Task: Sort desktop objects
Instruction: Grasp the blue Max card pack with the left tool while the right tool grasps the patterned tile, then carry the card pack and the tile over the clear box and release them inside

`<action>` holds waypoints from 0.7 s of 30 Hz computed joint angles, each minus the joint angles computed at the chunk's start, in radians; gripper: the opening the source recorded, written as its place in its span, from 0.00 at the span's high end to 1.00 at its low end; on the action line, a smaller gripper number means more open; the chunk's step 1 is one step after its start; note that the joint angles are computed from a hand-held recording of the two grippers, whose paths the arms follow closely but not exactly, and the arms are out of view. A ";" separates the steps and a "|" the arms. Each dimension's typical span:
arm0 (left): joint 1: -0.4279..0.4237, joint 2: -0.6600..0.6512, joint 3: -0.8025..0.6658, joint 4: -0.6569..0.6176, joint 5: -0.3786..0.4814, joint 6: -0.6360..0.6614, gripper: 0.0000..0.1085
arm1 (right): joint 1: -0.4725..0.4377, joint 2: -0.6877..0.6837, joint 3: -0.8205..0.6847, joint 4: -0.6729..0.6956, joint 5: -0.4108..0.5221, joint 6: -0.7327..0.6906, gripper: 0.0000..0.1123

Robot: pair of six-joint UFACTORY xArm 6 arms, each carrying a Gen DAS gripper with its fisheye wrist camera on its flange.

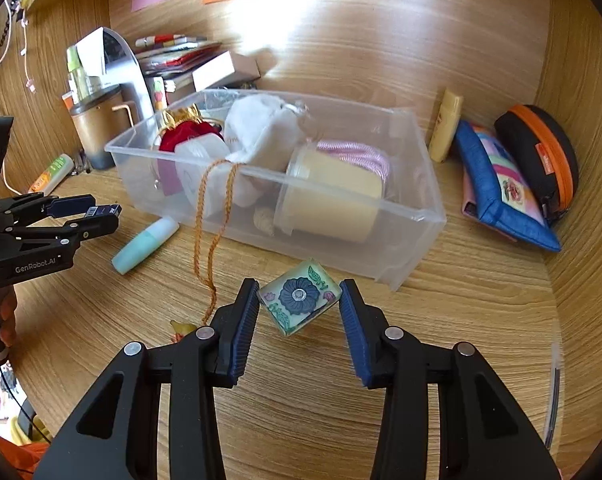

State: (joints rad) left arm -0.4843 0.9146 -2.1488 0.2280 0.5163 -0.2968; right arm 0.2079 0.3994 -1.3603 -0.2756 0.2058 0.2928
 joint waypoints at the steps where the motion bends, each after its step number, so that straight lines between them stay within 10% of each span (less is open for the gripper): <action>1: 0.001 -0.008 0.010 0.007 -0.009 -0.006 0.51 | 0.000 -0.005 0.003 -0.008 -0.002 0.006 0.66; 21: -0.006 -0.027 -0.036 -0.072 -0.051 0.071 0.51 | -0.004 -0.030 -0.036 -0.138 -0.022 0.081 0.66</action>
State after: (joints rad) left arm -0.4903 0.8879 -2.1852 0.1556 0.4652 -0.2258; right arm 0.2042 0.3694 -1.3958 -0.4140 0.1840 0.3735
